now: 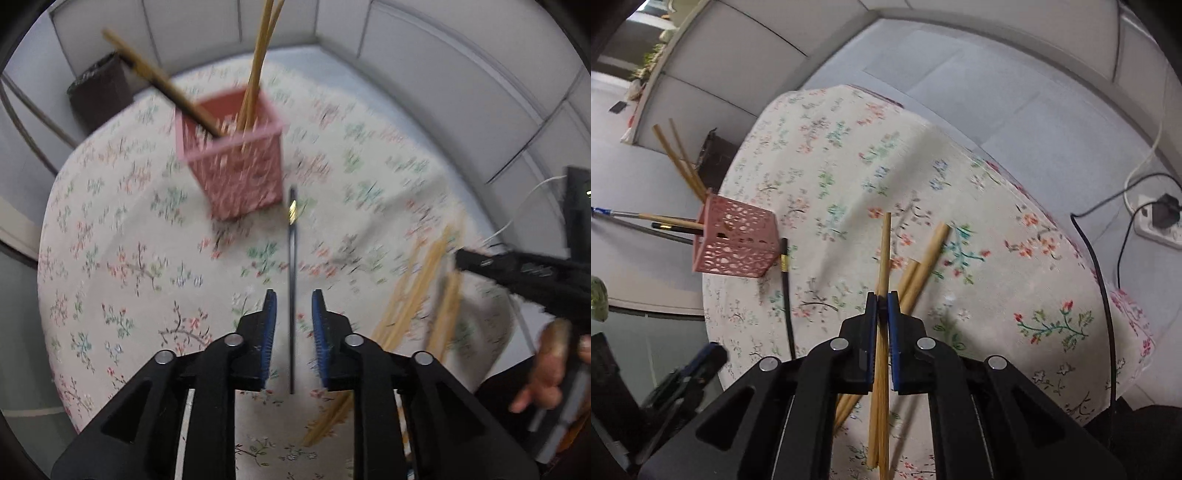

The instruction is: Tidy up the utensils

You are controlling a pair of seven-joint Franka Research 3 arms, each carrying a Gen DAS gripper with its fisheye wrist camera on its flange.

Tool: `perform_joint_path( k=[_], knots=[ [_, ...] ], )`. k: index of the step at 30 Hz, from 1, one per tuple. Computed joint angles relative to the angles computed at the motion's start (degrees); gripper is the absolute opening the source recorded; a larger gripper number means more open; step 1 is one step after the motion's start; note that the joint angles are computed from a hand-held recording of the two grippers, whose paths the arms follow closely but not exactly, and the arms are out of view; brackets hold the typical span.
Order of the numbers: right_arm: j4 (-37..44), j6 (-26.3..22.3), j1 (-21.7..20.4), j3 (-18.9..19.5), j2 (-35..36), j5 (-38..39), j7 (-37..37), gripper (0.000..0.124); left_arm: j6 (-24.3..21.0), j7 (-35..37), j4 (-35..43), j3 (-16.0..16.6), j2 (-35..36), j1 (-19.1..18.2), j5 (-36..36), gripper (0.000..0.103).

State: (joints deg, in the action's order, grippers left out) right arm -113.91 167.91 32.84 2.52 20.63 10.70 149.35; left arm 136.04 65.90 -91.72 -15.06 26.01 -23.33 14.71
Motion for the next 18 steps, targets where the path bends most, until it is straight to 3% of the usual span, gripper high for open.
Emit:
perform_joint_path(
  k=[7, 9, 11, 12, 14, 18],
  knots=[
    [0.3, -0.9, -4.2, 4.2, 1.7, 7.1, -4.7, 0.012, -5.3, -0.3, 1.7, 0.3, 4.1, -0.7, -1.1, 0.037],
    [-0.1, -1.1, -3.9, 3.9, 1.7, 8.1, -4.4, 0.020, -6.3, -1.1, 1.5, 0.8, 4.9, -1.2, 0.0, 0.037],
    [-1.6, 0.6, -3.6, 3.5, 1.0, 9.2, -3.4, 0.030, -4.1, -1.6, -0.4, 0.9, 3.9, -1.3, 1.2, 0.037],
    [-1.9, 1.2, -3.1, 2.9, 1.0, 9.1, -2.6, 0.037, -3.7, -1.4, -0.9, 0.7, 3.5, -1.1, 1.2, 0.036],
    [-2.5, 2.0, -2.0, 1.4, 0.7, 8.3, -0.8, 0.040, -2.4, 0.6, -1.9, -0.6, 3.0, 0.0, -0.4, 0.005],
    [-1.7, 2.2, -2.0, 1.0, 1.3, 7.6, -0.5, 0.040, -0.9, 1.4, -3.5, -0.3, 1.3, -1.7, 2.8, 0.004]
  ],
)
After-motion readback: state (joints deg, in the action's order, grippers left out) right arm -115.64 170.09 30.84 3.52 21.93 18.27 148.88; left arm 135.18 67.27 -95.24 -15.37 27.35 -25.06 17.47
